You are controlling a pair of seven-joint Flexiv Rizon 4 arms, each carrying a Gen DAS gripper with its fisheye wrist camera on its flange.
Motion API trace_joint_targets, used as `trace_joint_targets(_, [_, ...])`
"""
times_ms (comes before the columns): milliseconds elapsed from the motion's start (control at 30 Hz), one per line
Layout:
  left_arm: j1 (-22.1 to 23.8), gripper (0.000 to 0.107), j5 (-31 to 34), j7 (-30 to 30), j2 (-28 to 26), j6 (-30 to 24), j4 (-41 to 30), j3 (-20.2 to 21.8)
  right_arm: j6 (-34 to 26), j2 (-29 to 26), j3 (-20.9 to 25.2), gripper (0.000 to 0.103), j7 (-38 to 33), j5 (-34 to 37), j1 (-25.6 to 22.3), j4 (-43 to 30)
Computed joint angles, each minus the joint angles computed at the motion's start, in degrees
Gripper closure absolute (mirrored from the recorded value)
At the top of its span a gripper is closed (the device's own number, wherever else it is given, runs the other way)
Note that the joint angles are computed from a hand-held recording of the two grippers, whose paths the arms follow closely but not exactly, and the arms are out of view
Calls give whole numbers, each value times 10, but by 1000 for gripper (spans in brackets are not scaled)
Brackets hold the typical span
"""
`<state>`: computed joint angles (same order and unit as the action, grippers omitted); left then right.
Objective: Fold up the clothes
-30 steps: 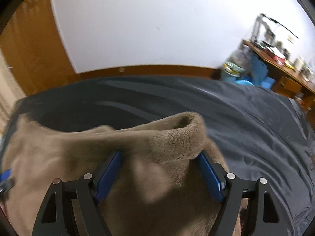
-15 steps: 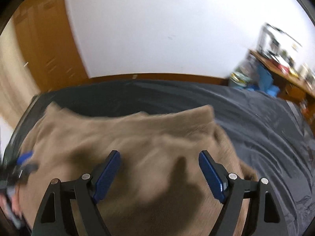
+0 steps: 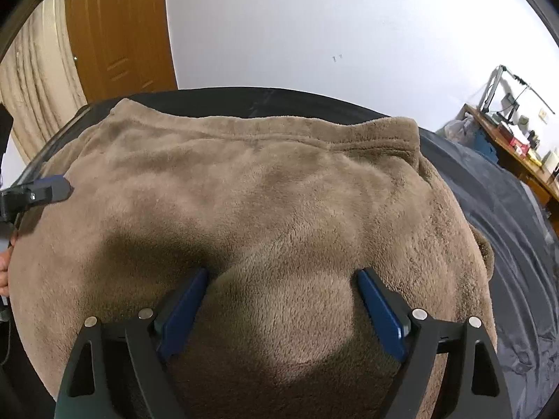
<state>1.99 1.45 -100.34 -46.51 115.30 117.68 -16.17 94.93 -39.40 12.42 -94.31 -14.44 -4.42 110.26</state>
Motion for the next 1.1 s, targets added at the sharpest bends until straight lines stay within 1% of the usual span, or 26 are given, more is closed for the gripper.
trace_joint_targets(67, [-31,5,-22,7,10,-20,-5,27,-1,0,4,14,0,2,-4,0])
trace_joint_targets(100, [-52,5,-38,14,17,-38,-9,46,2,7,-3,13,4,5,2,8])
trace_joint_targets(167, [-103,5,-77,24,36,-78,-13,92,7,21,-17,13,13,11,13,24])
trace_joint_targets(200, [-134,5,-98,22,49,-86,-5,120,9,29,-25,13,17,14,19,33])
trace_joint_targets(233, [-148,5,-105,22,59,-78,7,132,15,38,-36,13,25,18,29,42])
trace_joint_targets(267, [-153,5,-105,25,64,-65,17,135,31,51,-45,13,33,25,36,58])
trace_joint_targets(300, [-165,5,-106,28,73,-48,33,143,59,62,-38,13,31,29,27,77])
trace_joint_targets(367, [-217,5,-135,38,83,-27,54,184,111,76,0,13,23,15,-18,111])
trace_joint_targets(400, [-239,5,-158,46,84,-20,62,198,132,81,8,13,23,6,-32,127])
trace_joint_targets(433, [-246,5,-164,45,82,-12,67,198,145,85,18,13,27,-6,-48,141])
trace_joint_targets(467, [-243,5,-168,48,77,-10,67,189,144,84,28,13,35,-22,-65,148])
trace_joint_targets(500, [-248,5,-162,41,73,-13,65,192,135,81,29,13,44,-34,-71,149])
trace_joint_targets(533, [-268,5,-194,62,64,-13,62,201,126,78,24,13,50,-42,-69,150])
trace_joint_targets(600, [-320,5,-238,80,44,-17,51,239,115,71,-11,13,51,-45,-39,153])
trace_joint_targets(633, [-336,5,-268,98,34,-10,48,244,131,65,-23,11,44,-45,-30,158])
trace_joint_targets(667, [-337,5,-264,90,30,-3,48,246,141,60,-26,11,42,-47,-29,160])
trace_joint_targets(700, [-333,5,-268,92,27,7,50,239,143,58,-17,11,47,-55,-42,160])
trace_joint_targets(800, [-303,5,-262,98,30,18,56,210,145,52,-2,10,62,-76,-65,158])
trace_joint_targets(933, [-291,5,-267,105,25,24,53,195,149,52,-8,10,72,-88,-64,162])
trace_joint_targets(1000, [-291,5,-272,111,25,24,52,194,152,52,-5,10,77,-96,-71,163])
trace_joint_targets(1033, [-289,5,-272,111,25,25,54,192,150,52,2,10,82,-103,-81,163])
trace_joint_targets(1100, [-284,5,-270,113,27,26,55,187,136,54,32,10,102,-126,-117,162])
